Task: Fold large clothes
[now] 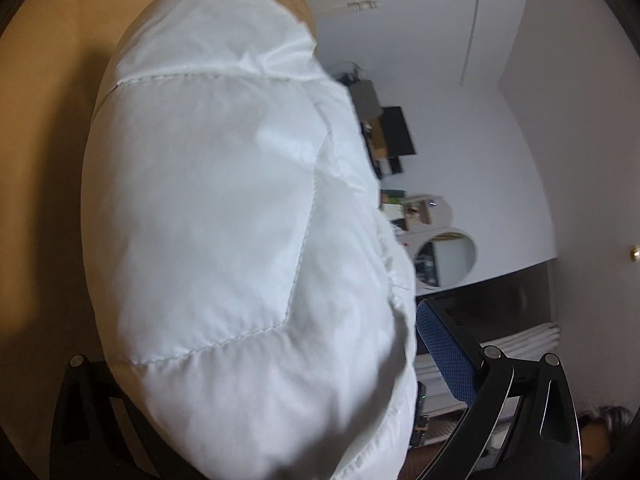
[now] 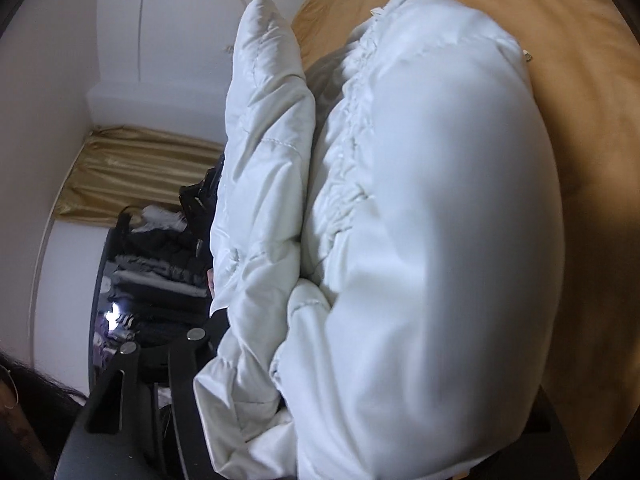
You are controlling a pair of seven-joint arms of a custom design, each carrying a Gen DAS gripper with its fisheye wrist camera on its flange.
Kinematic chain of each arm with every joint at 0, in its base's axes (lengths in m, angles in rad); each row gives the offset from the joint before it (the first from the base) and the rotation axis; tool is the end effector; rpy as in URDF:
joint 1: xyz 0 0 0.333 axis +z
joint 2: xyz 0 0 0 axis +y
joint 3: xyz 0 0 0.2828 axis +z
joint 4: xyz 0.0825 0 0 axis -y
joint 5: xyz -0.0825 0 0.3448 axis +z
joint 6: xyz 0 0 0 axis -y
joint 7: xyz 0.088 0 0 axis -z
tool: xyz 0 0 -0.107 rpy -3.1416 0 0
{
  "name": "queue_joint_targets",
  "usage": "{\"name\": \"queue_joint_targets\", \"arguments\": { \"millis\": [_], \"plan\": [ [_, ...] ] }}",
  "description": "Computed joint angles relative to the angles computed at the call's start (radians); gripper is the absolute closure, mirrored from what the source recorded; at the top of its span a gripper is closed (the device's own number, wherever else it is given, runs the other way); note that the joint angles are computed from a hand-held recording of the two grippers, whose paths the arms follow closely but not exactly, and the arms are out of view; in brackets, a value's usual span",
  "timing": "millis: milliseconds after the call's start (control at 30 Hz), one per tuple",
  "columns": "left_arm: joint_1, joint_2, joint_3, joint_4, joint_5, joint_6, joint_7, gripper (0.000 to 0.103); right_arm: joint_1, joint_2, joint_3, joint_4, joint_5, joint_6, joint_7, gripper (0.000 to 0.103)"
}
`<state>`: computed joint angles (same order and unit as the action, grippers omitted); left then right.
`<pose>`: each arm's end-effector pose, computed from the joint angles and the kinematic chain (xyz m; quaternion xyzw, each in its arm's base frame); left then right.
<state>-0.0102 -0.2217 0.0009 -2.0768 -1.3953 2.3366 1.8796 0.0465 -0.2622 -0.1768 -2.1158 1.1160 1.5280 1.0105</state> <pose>0.5035 -0.0205 0.5682 0.6971 -0.4142 0.5558 0.1831 0.4356 0.0362 0.5432 -0.6625 0.4948 0.3604 0.4317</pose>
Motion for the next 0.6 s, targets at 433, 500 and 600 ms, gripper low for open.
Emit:
{"name": "queue_joint_targets", "arguments": {
  "millis": [433,500,600],
  "plan": [
    [0.125,-0.195,0.024,-0.243,0.327,0.019,-0.234,0.001,0.124,0.053,0.117,-0.14,-0.031,0.192,0.064,0.022],
    [0.172,-0.327,-0.02,-0.28,0.542,0.031,-0.37,0.001,0.127,0.051,0.113,-0.146,-0.029,0.185,0.063,0.021],
    [0.214,-0.494,-0.143,-0.273,0.796,-0.002,-0.541,0.001,0.13,0.084,0.12,-0.105,-0.043,0.183,0.074,0.018]
  ]
}}
